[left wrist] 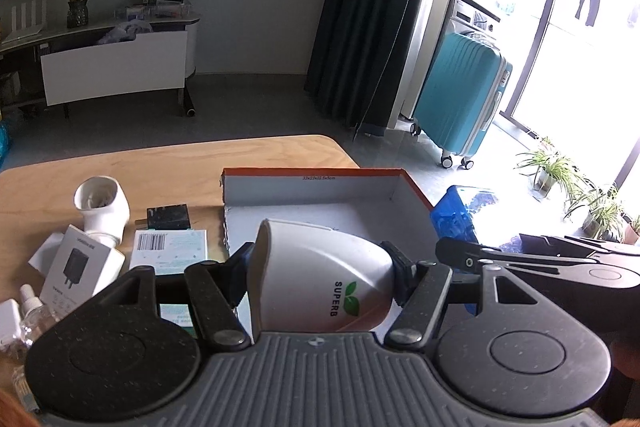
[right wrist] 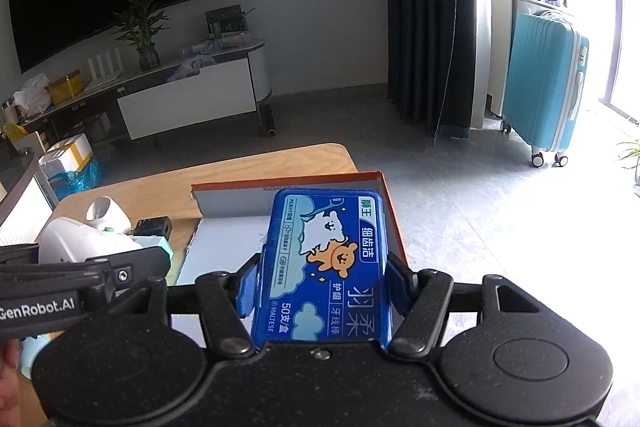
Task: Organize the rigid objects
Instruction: 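Carry the white device with the left tool while the right tool carries the blue box to the orange-rimmed box, then lower and release the white device from the left tool while the right tool releases the blue box inside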
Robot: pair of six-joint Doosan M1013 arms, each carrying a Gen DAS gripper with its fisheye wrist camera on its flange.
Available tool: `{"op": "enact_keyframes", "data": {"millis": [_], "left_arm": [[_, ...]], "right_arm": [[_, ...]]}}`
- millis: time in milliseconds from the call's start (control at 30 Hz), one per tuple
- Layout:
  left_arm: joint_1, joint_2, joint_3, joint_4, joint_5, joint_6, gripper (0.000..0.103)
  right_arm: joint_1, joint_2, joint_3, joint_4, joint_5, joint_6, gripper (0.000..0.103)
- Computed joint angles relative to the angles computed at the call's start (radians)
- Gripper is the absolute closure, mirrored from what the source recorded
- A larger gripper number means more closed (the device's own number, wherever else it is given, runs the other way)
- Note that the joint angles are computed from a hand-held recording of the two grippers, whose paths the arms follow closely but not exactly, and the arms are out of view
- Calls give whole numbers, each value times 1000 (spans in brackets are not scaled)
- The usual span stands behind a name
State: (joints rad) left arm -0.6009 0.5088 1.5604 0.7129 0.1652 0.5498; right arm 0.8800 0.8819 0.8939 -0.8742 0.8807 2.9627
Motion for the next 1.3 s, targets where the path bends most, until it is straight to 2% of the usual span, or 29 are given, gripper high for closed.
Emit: {"op": "enact_keyframes", "data": {"millis": [667,1300], "left_arm": [[4,38,-54,-191,25,196,37],[10,73,-101,-261,58,268,37]], "right_arm": [[-27,39,-61,58,11,-82,29],[-51,80,-126,112,20,-175,29]]}}
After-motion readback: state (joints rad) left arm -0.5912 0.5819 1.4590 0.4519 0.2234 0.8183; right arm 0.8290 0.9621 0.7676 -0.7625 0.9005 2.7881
